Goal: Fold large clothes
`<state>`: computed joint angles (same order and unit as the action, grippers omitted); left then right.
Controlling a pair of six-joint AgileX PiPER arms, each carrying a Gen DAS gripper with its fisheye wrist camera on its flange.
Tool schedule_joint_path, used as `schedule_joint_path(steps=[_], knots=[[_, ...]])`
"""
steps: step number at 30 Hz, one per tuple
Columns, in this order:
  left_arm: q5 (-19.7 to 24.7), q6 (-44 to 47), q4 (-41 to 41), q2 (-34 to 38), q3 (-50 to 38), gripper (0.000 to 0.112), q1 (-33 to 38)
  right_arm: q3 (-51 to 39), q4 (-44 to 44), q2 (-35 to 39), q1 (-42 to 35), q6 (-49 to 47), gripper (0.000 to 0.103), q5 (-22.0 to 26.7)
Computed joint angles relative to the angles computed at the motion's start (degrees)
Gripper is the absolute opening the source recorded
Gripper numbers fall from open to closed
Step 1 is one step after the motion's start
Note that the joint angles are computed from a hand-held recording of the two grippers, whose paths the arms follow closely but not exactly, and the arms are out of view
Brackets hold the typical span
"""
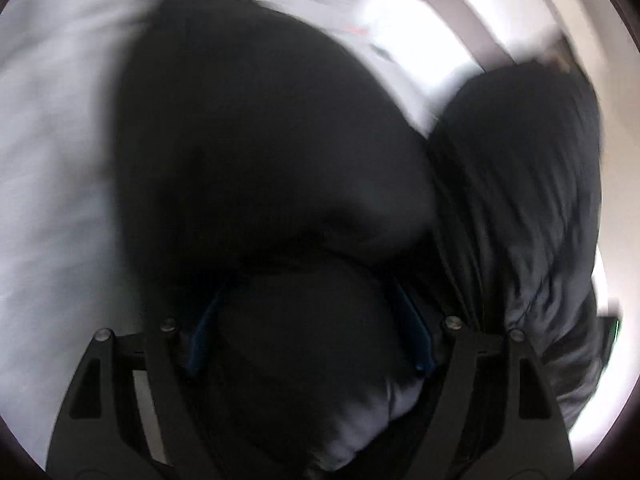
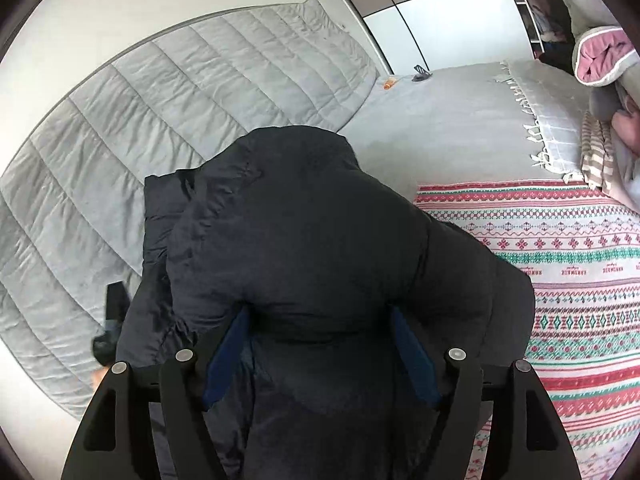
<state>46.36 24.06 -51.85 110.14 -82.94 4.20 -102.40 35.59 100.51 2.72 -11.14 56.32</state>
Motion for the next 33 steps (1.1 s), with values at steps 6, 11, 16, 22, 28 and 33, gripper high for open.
schedule_joint_path(steps=[6, 11, 16, 22, 28, 33], knots=[[10.4, 18.4, -13.2, 6.2, -4.8, 0.077, -6.5, -18.5, -13.9, 10.4, 7.7, 7.3, 0.091, 3.9], [13.2, 21.2, -16.2, 8.0, -2.9, 0.077, -1.6, -28.8, -23.5, 17.1, 15.4, 9.5, 0.091, 6.5], [6.6, 28.1, -22.5, -4.4, 14.4, 0.077, 6.7, -17.7, -28.7, 13.8, 19.8, 9.2, 0.091, -3.1], [-12.9, 17.9, -20.3, -17.7, 23.2, 0.081, 10.2, -11.6, -22.9, 10.9, 16.8, 4.4, 0.091, -5.6], [-9.1, -16.5, 13.6, -0.2, -3.8, 0.081, 2.4, -10.4, -15.8, 10.2, 13.3, 1.3, 0.091, -4.7], [9.1, -21.9, 19.1, 19.0, -32.5, 0.081, -3.5, -9.2, -8.9, 9.4, 10.0, -1.3, 0.091, -4.4]])
